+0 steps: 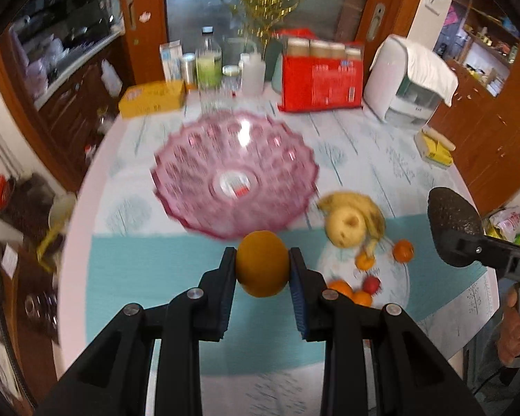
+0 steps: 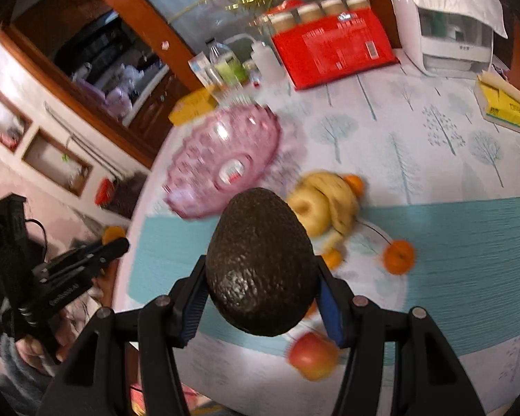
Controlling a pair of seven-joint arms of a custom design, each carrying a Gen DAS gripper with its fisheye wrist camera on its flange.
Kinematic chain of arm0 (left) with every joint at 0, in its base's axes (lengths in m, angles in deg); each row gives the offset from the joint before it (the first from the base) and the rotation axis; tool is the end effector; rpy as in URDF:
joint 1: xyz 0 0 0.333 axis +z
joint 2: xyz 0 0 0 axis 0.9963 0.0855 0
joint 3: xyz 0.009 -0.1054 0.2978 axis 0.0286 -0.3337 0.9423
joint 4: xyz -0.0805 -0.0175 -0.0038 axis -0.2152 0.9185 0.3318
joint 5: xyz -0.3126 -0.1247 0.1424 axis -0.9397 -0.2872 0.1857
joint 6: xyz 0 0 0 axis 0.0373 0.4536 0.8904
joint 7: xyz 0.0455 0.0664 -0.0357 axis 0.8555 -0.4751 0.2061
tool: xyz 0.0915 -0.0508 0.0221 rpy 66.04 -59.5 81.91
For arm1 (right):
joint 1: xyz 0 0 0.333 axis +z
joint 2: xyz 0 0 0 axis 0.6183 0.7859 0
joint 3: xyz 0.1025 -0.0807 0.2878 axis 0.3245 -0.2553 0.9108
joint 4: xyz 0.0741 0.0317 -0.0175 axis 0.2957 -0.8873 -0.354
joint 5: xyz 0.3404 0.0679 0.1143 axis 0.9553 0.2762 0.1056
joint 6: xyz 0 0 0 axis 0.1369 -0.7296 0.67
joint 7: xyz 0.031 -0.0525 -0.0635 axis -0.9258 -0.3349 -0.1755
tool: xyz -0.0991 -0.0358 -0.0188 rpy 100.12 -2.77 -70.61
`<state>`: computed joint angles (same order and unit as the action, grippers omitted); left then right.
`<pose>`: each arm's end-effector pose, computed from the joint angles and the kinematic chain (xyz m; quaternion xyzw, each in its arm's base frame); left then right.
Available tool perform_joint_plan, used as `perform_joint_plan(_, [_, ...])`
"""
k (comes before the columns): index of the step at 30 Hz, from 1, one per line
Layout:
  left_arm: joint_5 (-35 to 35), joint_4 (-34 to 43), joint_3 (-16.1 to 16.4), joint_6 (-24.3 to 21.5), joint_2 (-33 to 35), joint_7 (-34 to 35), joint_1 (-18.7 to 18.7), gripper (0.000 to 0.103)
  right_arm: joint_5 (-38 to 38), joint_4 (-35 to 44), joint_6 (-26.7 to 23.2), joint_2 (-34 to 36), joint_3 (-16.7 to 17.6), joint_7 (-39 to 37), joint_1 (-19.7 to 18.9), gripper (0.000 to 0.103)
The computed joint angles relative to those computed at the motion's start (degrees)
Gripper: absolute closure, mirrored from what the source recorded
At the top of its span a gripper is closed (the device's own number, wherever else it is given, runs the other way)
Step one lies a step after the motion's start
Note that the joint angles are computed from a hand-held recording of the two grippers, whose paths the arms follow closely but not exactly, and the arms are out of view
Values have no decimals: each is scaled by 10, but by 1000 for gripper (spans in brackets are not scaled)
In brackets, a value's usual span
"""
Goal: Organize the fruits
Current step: 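Carry the orange and avocado into the pink bowl and open both tools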
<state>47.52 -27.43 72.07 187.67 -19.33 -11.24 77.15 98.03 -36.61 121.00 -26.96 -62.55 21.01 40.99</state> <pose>0.5528 -0.1798 0.6040 -0.6523 0.7021 -0.2425 0.1506 0.5571 0.0117 0.5834 -0.6836 0.6525 0.0068 0.3270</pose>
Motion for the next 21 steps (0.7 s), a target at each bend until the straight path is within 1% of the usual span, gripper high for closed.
perform_joint_plan(4, [-6,64,16,1,40,74,21,76,-41,51,47,32,26,76,25,46])
perform_joint_plan(7, [-11,127,24,-3,89,117,38,75,-79,101,77,76,40,133,43,46])
perform_joint_plan(9, [-5,158,27,0,118,125,43,75,-105,140,98,118,49,170,56,46])
perform_joint_plan(12, [-14,213,27,-9,177,136,52,75,-117,172,126,170,60,195,65,46])
perform_joint_plan(13, [-25,232,25,-13,200,142,56,75,-121,191,132,197,64,207,69,46])
perform_joint_plan(15, [-33,266,23,-24,243,143,58,75,-137,207,140,226,68,222,74,46])
perform_joint_plan(17, [-40,290,20,-23,282,147,60,75,-169,236,135,268,67,237,84,46])
perform_joint_plan(18, [-42,294,19,-20,294,145,58,75,-177,238,137,277,69,236,85,46])
perform_joint_plan(21, [-43,343,19,-38,351,140,52,75,-218,268,126,323,64,251,95,46])
